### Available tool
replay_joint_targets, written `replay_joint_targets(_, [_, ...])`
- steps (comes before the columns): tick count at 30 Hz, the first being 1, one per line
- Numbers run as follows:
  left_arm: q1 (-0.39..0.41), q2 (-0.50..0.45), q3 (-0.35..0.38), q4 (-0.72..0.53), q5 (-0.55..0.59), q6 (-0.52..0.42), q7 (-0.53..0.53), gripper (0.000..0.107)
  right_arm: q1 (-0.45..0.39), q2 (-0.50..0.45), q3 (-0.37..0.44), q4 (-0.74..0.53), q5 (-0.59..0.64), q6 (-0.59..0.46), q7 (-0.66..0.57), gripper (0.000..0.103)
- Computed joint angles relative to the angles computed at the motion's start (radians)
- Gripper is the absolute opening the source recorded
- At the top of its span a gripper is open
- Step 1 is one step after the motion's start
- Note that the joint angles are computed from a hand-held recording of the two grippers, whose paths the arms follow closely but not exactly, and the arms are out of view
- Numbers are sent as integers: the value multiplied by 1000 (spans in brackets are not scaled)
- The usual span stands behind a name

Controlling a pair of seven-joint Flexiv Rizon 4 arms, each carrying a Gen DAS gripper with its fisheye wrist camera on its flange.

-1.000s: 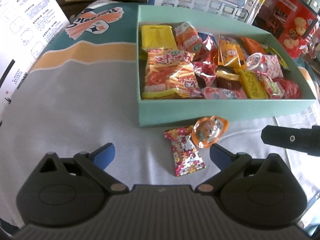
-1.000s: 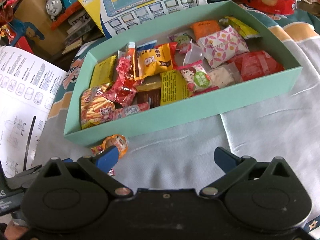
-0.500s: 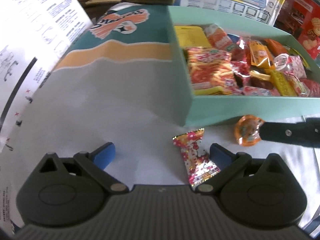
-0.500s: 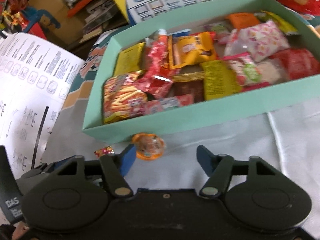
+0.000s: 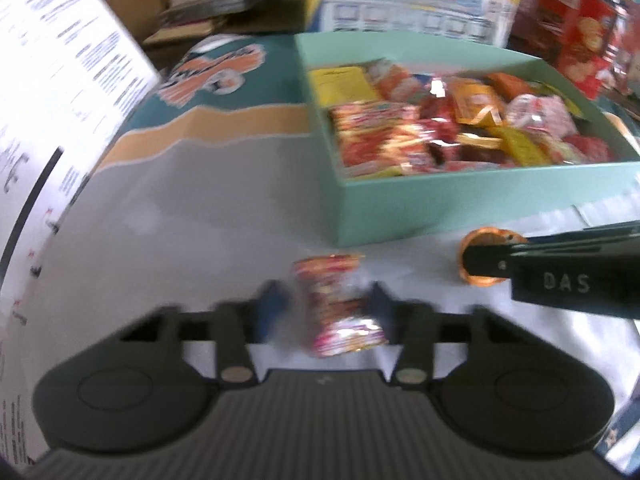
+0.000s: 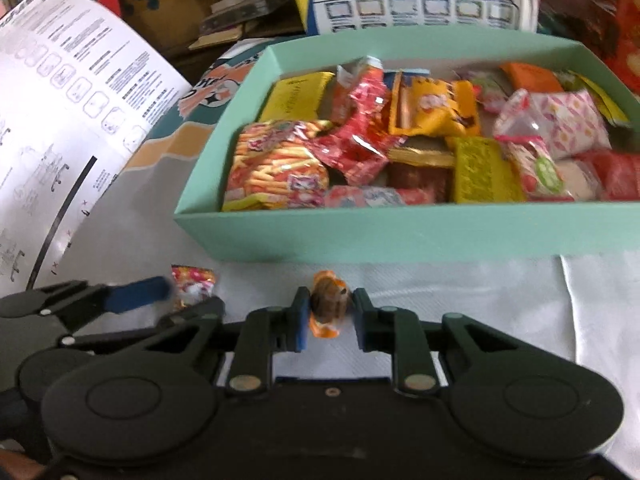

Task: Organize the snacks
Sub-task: 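Grasp the red-white candy with the left tool while the right tool grasps the orange round candy, then carry both candies into the box and open both tools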

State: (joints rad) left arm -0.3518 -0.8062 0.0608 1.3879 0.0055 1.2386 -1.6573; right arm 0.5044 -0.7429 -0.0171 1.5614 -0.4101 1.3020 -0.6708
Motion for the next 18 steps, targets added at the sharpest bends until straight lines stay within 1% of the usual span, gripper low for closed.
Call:
replay_joint_targets(5, [30, 23, -50, 25, -51, -23, 5, 20, -16, 69, -5, 102, 13, 50, 12, 22])
replay_joint_targets(11, [87, 78, -154, 68, -126, 1, 104, 20, -28, 146, -22, 194, 24, 125, 50, 22])
replay_joint_targets(13, [89, 77, -171, 45, -146, 9, 139, 20, -40, 173, -24, 218, 26, 154, 48, 22])
replay_joint_targets(15, [79, 59, -175, -10, -161, -2, 162, 21, -25, 191, -65, 229, 10, 177, 65, 22])
replay_joint_targets(17, [64, 22, -169, -100, -172, -38, 177, 21, -18, 198, -103, 223, -3, 194, 84, 22])
replay_joint_targets(18, [51, -5, -159, -158, -172, -61, 178, 21, -26, 195, -108, 210, -2, 197, 88, 22])
